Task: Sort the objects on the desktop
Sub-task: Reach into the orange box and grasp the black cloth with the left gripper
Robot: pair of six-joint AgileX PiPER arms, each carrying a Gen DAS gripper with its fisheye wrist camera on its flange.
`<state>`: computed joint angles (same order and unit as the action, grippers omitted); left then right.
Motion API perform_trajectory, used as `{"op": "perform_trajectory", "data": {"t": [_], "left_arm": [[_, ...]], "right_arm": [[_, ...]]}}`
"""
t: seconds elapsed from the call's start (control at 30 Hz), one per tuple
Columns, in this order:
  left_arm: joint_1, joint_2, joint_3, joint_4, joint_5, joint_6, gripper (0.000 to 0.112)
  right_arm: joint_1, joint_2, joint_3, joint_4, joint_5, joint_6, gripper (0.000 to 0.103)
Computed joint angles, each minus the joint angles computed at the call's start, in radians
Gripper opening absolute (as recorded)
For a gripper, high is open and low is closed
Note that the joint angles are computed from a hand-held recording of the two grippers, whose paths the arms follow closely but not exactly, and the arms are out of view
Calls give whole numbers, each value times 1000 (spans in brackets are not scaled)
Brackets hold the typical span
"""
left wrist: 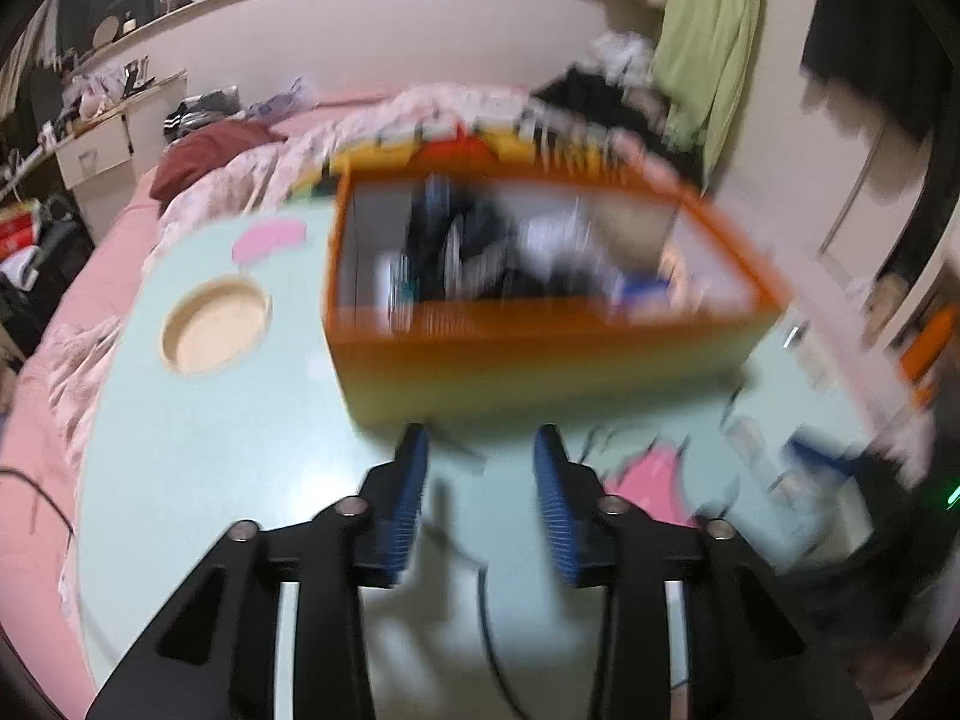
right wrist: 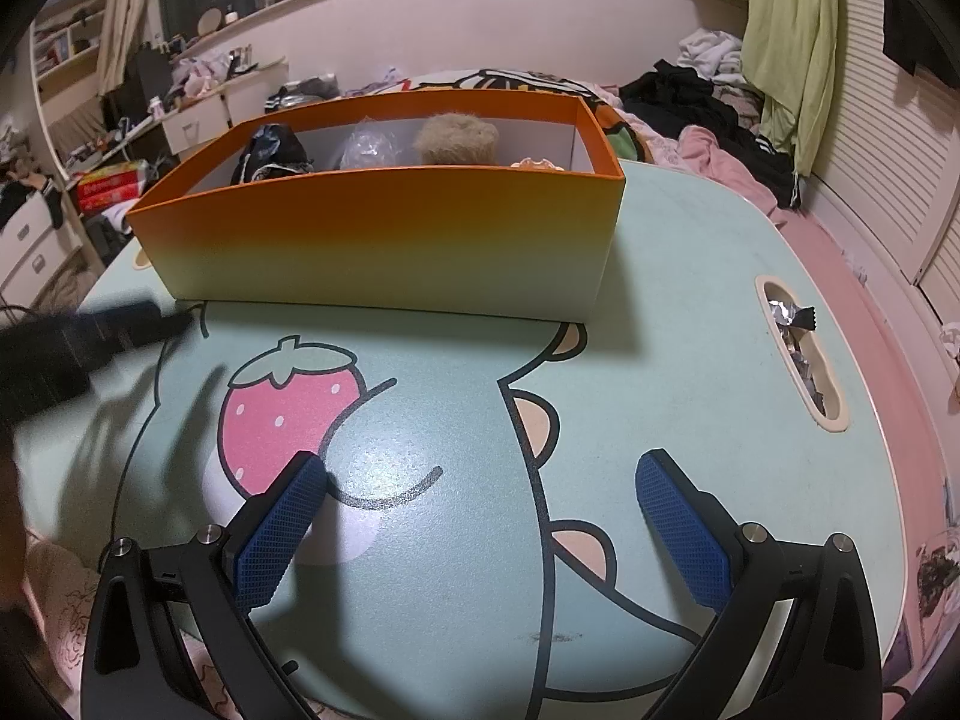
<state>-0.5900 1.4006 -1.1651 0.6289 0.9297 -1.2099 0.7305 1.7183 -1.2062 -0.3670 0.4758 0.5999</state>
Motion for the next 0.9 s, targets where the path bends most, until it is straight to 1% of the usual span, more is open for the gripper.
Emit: {"op": "perform_trajectory", "data": {"t": [0.03, 0.07, 0.13, 0.17, 0.2, 0.3, 0.37, 0.4, 0.43, 0.47, 0.5, 0.53, 0.57, 0.6, 0.67, 0.73, 0.77, 0.8, 0.83, 0.87, 0.9], "left_arm": [[19, 0, -44, 1, 9, 21, 35], [52, 10, -88, -34, 7, 77, 35], [138, 85, -223, -154, 10, 251, 36], [165, 129, -280, -200, 27, 297, 38], [198, 186, -354, -243, 59, 336, 43], [260, 322, -527, -333, 146, 448, 43], [272, 401, -612, -334, 218, 473, 43], [274, 421, -628, -315, 234, 464, 41], [271, 423, -622, -287, 228, 450, 28], [277, 418, -619, -286, 219, 455, 25], [284, 396, -595, -296, 191, 455, 20], [292, 350, -543, -317, 138, 452, 13], [294, 287, -474, -329, 70, 443, 10], [283, 218, -408, -313, 15, 419, 0], [232, 104, -309, -227, -42, 336, 0], [147, -25, -210, -113, -75, 235, 0], [109, -58, -192, -75, -68, 204, 0], [74, -78, -192, -49, -44, 203, 0], [69, -57, -228, -63, -16, 238, 3], [83, -31, -262, -97, 0, 287, 9], [114, 20, -317, -155, 26, 350, 32]], "right_arm": [[0, 0, 0, 0, 0, 0, 103], [-1, 0, 0, 1, -1, 0, 103], [1, 0, -3, 0, 4, 1, 103], [3, -5, -10, 5, 15, -4, 103], [4, -5, -11, 5, 16, -3, 103], [3, -4, -7, 2, 12, 2, 103], [4, -4, -6, -2, 11, 6, 103], [4, -4, -6, -3, 10, 7, 103], [4, -4, -5, -4, 9, 8, 103], [4, -3, -5, -4, 8, 9, 103], [4, -3, -4, -5, 8, 10, 103], [5, -3, -6, -4, 10, 11, 103], [5, -3, -4, -6, 8, 12, 103], [5, -3, -4, -7, 7, 14, 103], [5, -2, -4, -8, 6, 15, 103], [4, -2, -3, -8, 5, 15, 103], [5, -2, -4, -8, 5, 16, 103], [5, -1, -4, -9, 5, 16, 103], [5, -1, -3, -15, 5, 26, 103], [5, -1, -3, -15, 5, 26, 103], [5, -1, -2, -15, 4, 26, 103]]}}
